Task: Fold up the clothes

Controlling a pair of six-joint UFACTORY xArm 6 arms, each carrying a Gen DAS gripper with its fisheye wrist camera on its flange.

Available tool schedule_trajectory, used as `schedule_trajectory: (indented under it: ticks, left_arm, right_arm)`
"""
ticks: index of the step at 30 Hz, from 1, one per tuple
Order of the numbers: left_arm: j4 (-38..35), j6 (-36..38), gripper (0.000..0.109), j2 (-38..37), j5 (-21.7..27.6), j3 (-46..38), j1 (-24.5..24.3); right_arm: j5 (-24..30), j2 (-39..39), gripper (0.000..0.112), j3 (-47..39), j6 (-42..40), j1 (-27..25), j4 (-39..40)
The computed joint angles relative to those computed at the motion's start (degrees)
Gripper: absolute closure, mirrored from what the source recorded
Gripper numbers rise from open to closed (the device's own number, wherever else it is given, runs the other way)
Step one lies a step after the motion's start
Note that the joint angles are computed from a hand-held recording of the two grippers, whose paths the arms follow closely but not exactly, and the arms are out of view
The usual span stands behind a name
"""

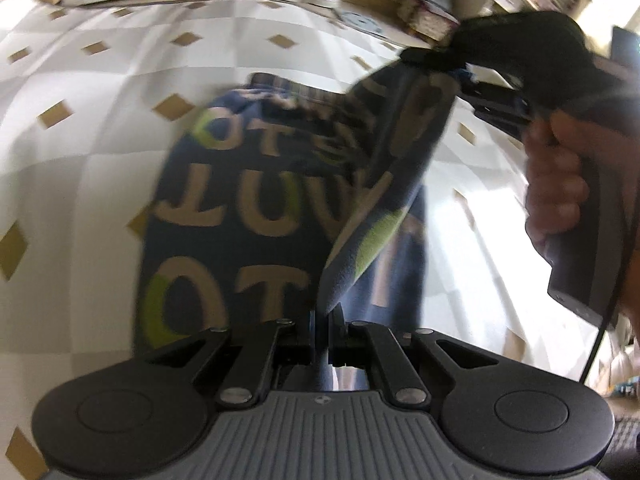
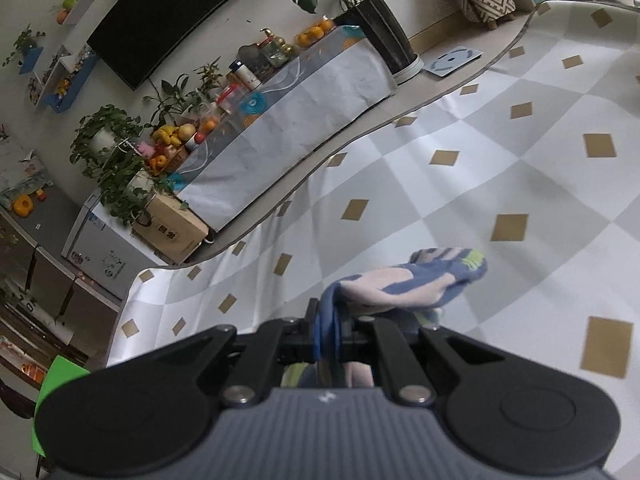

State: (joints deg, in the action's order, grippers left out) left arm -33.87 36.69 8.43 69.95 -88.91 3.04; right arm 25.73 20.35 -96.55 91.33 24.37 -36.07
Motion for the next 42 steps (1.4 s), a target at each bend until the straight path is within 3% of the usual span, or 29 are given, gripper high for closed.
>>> schedule_trajectory:
  ticks: [8,17,19,21,25,27,30,33,38,42]
  left_arm:
    - [0.4,-3.2,0.105,1.9,-0.7,-2.0,1.9]
    - [3.7,-10.5,0.105,5.2,-3.9,-4.6,3.3]
    - [4.5,-11.8,0.105,5.4,-4.9,-4.6,3.5]
    - [6.2,-12.8,0.105,5.8,-5.4,-4.8,3.5]
    - [8.2,-14.5,0.105,6.5,-6.1,-4.9,3.3]
    - [8.2,-14.4,0.105,6.6,-6.2,-5.1,3.1]
    - [6.9,-13.6,0.105,6.6,-6.0,-5.0,2.9]
    - [6.1,-13.3,0.105,6.7,-6.4,-5.0,2.6]
    - [5.1,-14.9,0.103,7.9,-6.0,-6.4,1.9]
    - [5.5,-16.2,0.1,8.5,-6.3,-7.0,1.1]
  right_arm:
    - [0.5,9.3,0.108,-12.8,-3.9,1.7,2.4]
    - [-0.5,23.3,0.108,-28.5,-17.5,3.3,13.9]
    - [-2.0,26.2,0.103,-30.8,-23.8,3.5,19.4]
    - [-0.9,27.8,0.101,-31.9,-24.4,3.9,18.8]
    - [0.0,28.1,0.081,-30.8,-27.7,4.1,24.3]
    - [0.5,27.9,0.076,-30.4,-28.7,4.0,25.1]
    - [-0.9,25.9,0.074,-27.7,-30.1,3.3,26.2]
    - [-1.0,22.5,0.072,-23.7,-25.7,2.2,20.8]
    - [2.7,18.1,0.071,-19.2,-23.5,0.4,17.7]
    - [4.3,15.4,0.07,-15.3,-24.1,-0.5,20.3]
